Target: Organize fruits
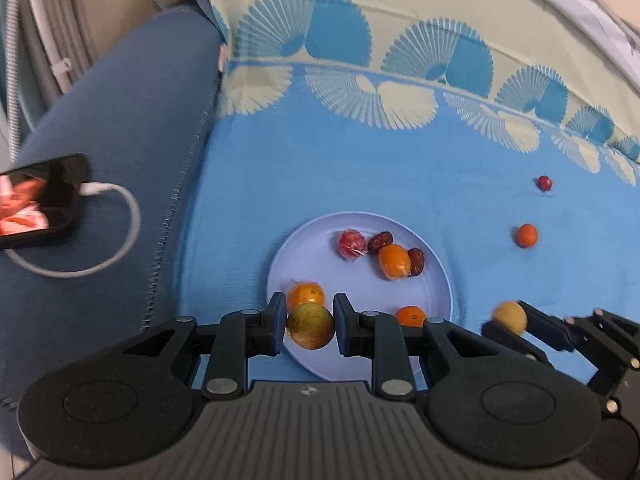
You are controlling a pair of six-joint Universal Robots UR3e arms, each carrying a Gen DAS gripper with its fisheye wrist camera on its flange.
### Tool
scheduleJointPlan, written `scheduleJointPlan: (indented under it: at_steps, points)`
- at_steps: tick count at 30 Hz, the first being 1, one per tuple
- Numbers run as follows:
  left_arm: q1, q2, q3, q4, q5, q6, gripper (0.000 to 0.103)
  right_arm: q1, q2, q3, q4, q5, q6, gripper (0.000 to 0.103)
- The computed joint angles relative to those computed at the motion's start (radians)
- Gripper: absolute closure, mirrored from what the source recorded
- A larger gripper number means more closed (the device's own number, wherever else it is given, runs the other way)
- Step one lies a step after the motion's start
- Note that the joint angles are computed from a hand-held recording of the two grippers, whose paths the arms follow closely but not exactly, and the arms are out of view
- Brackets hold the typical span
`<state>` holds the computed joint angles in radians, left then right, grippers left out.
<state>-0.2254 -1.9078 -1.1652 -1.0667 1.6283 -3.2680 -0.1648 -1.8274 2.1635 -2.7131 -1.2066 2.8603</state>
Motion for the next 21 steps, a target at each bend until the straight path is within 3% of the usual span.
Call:
scheduleJointPlan:
  at_steps: [9, 18, 21]
  points:
    - [-0.016, -0.160, 0.040, 0.065, 0.010, 0.052, 0.075, 0.078, 0.311, -0.142, -0.098, -0.076, 0.003, 0.077]
    - [-0.004, -0.266, 0.120, 0.042, 0.013, 0.080, 0.075, 0.119, 0.454, -0.238, -0.101, -0.084, -0.029, 0.077]
    - [-0.002, -0.265, 0.104, 0.096, 0.000, 0.109, 0.068, 0.126, 0.500, -0.290, -0.085, -0.084, -0.031, 0.077]
